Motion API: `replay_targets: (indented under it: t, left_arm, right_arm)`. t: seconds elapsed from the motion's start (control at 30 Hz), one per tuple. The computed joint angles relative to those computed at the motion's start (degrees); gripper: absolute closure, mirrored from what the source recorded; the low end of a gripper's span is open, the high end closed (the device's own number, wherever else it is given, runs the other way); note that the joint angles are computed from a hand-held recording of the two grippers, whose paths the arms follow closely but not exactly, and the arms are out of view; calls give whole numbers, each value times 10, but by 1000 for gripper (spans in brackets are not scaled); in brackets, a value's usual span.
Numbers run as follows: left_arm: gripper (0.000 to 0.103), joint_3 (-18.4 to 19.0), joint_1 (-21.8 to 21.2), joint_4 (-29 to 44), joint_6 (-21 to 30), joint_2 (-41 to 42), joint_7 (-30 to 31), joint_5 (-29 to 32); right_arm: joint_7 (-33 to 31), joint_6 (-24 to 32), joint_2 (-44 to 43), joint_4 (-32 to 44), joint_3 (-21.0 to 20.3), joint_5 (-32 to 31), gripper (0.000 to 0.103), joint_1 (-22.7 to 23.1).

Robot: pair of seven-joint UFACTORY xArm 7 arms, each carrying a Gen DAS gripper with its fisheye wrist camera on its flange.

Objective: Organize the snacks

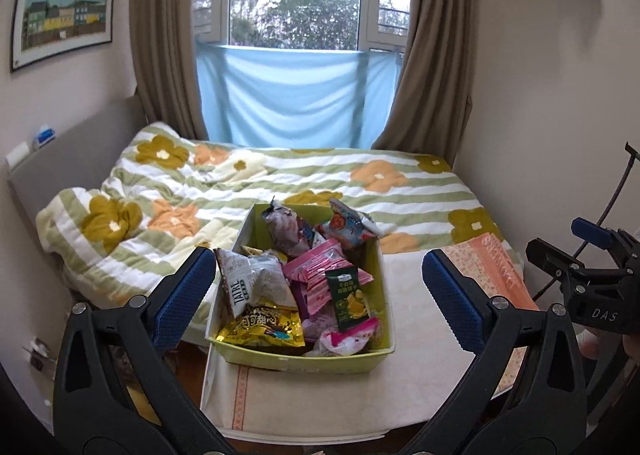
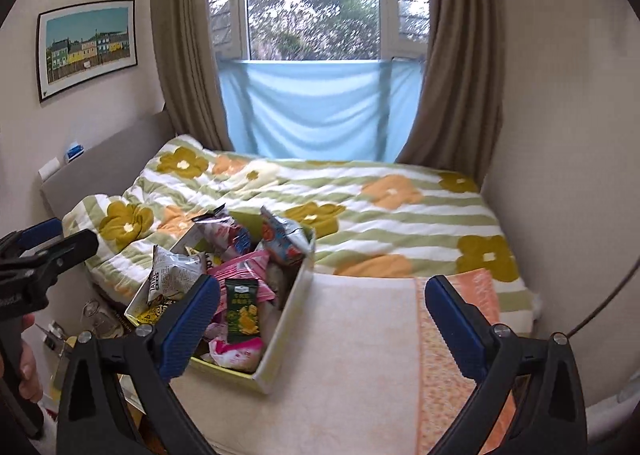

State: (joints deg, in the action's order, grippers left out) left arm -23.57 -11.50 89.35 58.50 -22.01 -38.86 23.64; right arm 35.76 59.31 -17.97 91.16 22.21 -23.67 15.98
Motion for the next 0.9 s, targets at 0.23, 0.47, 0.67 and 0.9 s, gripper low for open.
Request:
replay_targets:
  t: [0.23, 0.47, 0.67, 0.9]
  left_arm:
    - [0, -45, 3, -27, 39, -51, -50, 9]
    - [0, -63, 13, -50, 34, -78, -44, -3]
    - [0, -77, 24, -41, 38, -75, -33, -6]
    - [0, -81, 30, -37, 31, -70, -29, -5]
  right_arm:
    - [23, 36, -95, -62, 28, -17, 1, -30]
    - [23, 35, -155, -113, 29, 28, 1, -52]
    - [15, 33, -178, -123, 33, 50, 1, -73]
    - [9, 22, -184, -126, 40, 63, 1, -91]
